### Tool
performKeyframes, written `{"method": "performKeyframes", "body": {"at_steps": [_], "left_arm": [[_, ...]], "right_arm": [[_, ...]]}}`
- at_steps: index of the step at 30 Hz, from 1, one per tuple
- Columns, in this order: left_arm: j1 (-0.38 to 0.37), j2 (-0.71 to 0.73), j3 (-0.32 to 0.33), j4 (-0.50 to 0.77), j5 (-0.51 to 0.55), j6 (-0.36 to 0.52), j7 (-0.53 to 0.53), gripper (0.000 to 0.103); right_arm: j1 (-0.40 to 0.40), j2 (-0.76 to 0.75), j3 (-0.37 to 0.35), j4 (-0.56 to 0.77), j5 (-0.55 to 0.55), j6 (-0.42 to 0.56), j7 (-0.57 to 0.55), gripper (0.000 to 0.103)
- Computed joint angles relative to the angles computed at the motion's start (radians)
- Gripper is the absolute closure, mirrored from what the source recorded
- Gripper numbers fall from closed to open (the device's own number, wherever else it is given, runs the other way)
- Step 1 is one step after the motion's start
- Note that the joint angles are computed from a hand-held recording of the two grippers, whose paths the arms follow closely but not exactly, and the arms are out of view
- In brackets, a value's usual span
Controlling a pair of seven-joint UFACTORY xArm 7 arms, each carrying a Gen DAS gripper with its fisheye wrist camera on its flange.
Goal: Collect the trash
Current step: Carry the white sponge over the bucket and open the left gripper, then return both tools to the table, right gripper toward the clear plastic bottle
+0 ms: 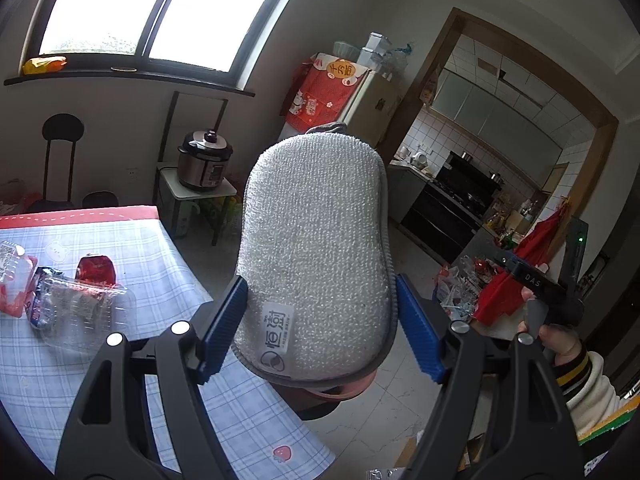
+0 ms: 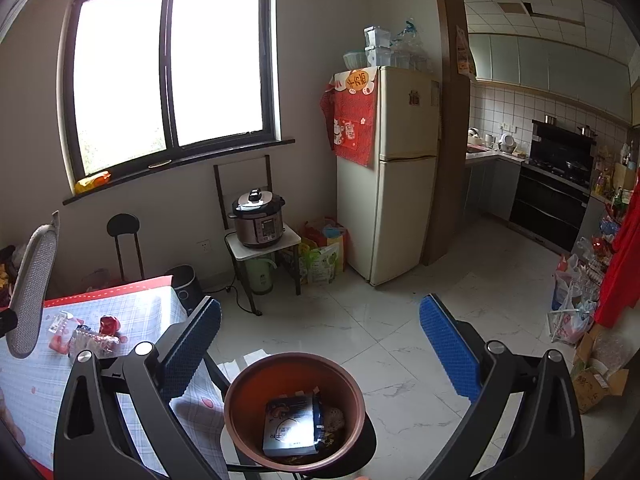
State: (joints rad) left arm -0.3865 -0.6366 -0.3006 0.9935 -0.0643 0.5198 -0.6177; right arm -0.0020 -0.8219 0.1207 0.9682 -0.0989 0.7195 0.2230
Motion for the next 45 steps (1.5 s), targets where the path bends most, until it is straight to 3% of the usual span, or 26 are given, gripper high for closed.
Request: {"method": "performKeyframes", "body": {"at_steps": [6,10,14,15,18,24,34,45], "left_arm": [[-0.050,0.249,-0.029,0.129,-0.006,-0.120,0.029,0.029],[-0.063,0.437,-0.066,0.253,0.062,-0.176,-0.002,0.028],[-0.101,0.616,-0.078,0.421,0.228,-0.145,-0.078,0.023],[-0.115,0.642,-0.073,0.453,0.289,-0.125,-0.116,0.018],[-0.154,0.650,-0.037,0.470,0.348,-0.109,-0.172,0.009],[-0.152,0.526,-0.003,0.388,0.391,-0.014,-0.240,0.006],[0.016,0.066,-0.018,0.103,0.377,0.198,-0.263,0.006],[0.213,-0.559,0.111,-0.168,0.318,0.628,-0.129,0.006]], "right_arm": [[-0.026,-0.064,-0.045,-0.034,-0.014,0.064,-0.031,0.006],[-0.050,-0.090,-0.079,-0.053,-0.023,0.099,-0.065,0.006],[-0.078,-0.103,-0.102,-0.061,-0.031,0.117,-0.095,0.006],[-0.084,-0.106,-0.109,-0.062,-0.032,0.118,-0.103,0.006],[-0.098,-0.113,-0.122,-0.071,-0.026,0.109,-0.114,0.006],[-0.085,-0.114,-0.116,-0.091,0.018,0.090,-0.103,0.006],[0.040,-0.038,-0.013,-0.067,0.099,0.045,-0.051,0.006],[0.216,0.195,0.144,0.059,0.117,-0.013,0.049,0.006]]}}
